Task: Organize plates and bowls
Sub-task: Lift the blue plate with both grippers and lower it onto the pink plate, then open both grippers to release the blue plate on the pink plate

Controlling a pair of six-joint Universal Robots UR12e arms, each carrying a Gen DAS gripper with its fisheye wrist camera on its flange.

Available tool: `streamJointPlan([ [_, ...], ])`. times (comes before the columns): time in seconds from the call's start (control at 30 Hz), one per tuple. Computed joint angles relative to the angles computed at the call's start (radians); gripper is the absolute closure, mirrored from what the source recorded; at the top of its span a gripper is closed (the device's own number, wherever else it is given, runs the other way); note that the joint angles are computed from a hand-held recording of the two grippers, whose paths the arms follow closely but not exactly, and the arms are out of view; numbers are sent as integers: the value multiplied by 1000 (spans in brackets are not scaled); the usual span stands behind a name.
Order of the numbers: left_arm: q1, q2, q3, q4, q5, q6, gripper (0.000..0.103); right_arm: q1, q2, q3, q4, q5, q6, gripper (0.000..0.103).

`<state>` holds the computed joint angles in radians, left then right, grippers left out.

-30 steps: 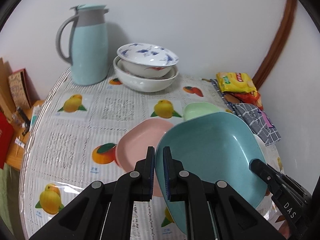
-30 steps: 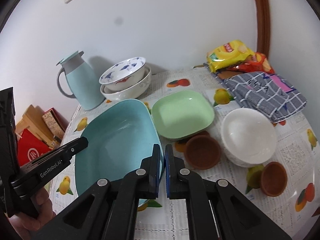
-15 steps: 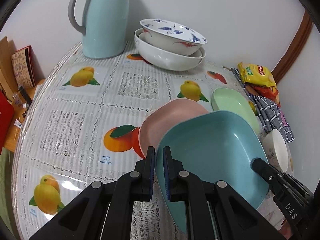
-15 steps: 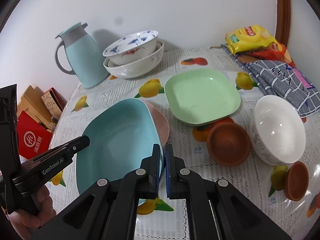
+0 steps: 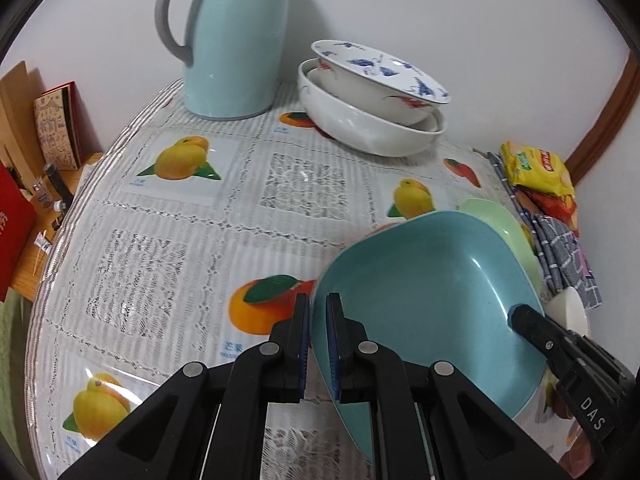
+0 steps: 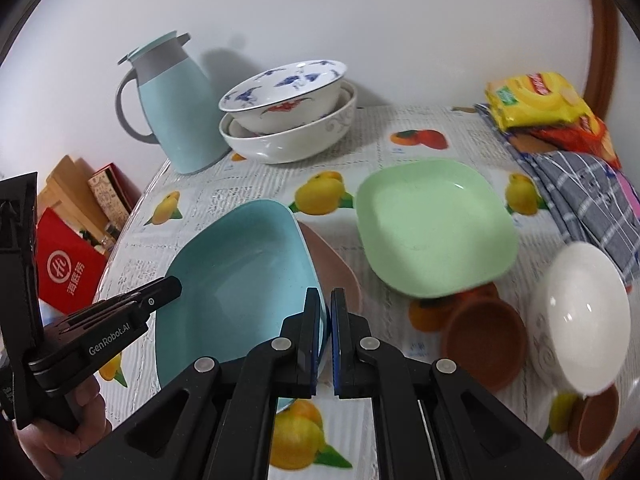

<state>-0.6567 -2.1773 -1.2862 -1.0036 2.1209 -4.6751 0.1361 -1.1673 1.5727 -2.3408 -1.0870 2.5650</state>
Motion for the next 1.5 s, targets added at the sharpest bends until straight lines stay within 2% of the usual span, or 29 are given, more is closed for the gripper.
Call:
streamJointPlan([
  [0.3,11,-5,-17,46,-12,3,94,17,43,-36,15,-22,-28,98],
  [0.43,11,-12,-7,29,1,7,94,22,63,-55,26,-37,-38,98],
  [0.77,19,-13,-14,40,-40,19,94,40,84,-61,-39,-94,-66,90],
  [0.87,17,-8,-8,10,-31,12,93,35,76,-51,-62,-86,-68,74],
  [0.93,15,-3,-8,1,-24,12,89,27,67,-43,-84,-73,-58,56],
  [1.03,8,-5,15,-41,6,16,68,14,55,-34,-116,-62,-42,50],
  [1.13,0,-11,44,-73,36,27,64,-1,39,-24,-153,-61,-20,43],
  [1.27,-7,-30,102,-119,74,56,50,-29,21,-12,-212,-49,30,39],
  [1.33,-12,-46,144,-149,91,77,49,-44,14,-12,-232,-40,62,35],
  [1.47,-18,-83,222,-178,122,132,49,-67,6,-10,-277,-35,92,33],
  [1.5,-18,-91,238,-182,128,148,49,-72,6,-10,-289,-35,98,28],
])
